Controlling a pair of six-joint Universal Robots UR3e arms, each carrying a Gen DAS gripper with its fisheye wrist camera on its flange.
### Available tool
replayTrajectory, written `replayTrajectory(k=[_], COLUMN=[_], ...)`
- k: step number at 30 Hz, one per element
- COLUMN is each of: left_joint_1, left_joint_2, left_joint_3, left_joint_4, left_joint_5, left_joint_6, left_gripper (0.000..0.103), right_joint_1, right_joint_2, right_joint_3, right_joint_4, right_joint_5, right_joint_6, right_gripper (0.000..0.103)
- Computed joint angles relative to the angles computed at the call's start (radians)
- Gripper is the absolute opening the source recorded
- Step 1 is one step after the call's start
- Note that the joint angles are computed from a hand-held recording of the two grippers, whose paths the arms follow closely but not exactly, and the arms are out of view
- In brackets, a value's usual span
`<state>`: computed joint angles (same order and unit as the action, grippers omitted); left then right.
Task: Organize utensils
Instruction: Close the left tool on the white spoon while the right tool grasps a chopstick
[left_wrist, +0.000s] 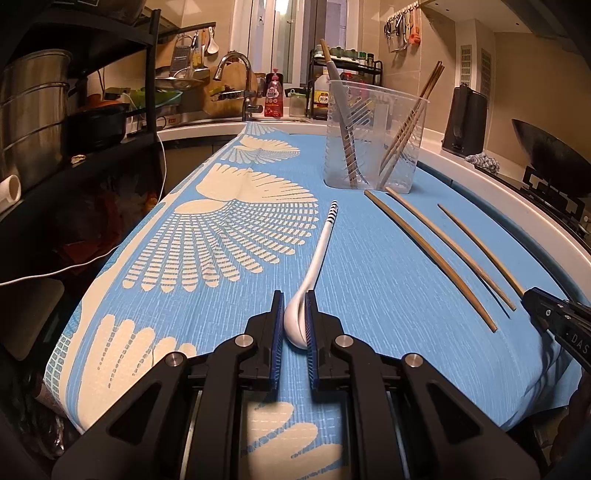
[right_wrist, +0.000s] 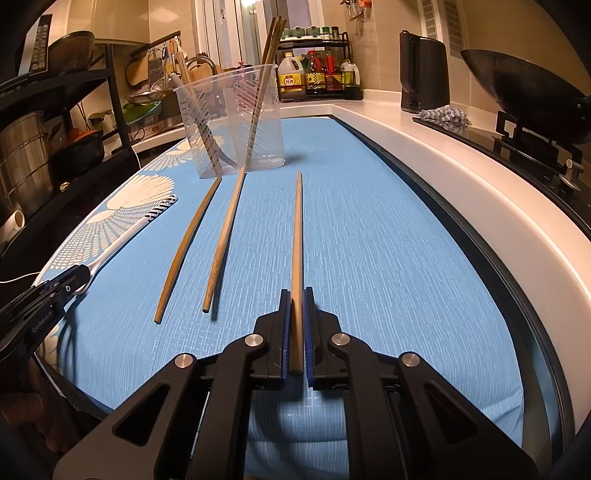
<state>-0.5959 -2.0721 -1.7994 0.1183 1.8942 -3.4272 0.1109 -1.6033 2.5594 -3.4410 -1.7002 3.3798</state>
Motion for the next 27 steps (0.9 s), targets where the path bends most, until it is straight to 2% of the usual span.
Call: replayTrajectory(k=[27], left_joint_1=[-0.008], left_joint_2=[-0.008], left_joint_3=[0.008], left_joint_4=[0.000], left_joint_5=[0.005], left_joint_6=[0.014], left_gripper=[0.011], right_joint_1=[0.010], right_joint_2=[0.005], right_joint_3=[-0.012], right_joint_4=[0.010], right_joint_5=[-0.009], right_joint_6=[-0.003], right_gripper=[0.007])
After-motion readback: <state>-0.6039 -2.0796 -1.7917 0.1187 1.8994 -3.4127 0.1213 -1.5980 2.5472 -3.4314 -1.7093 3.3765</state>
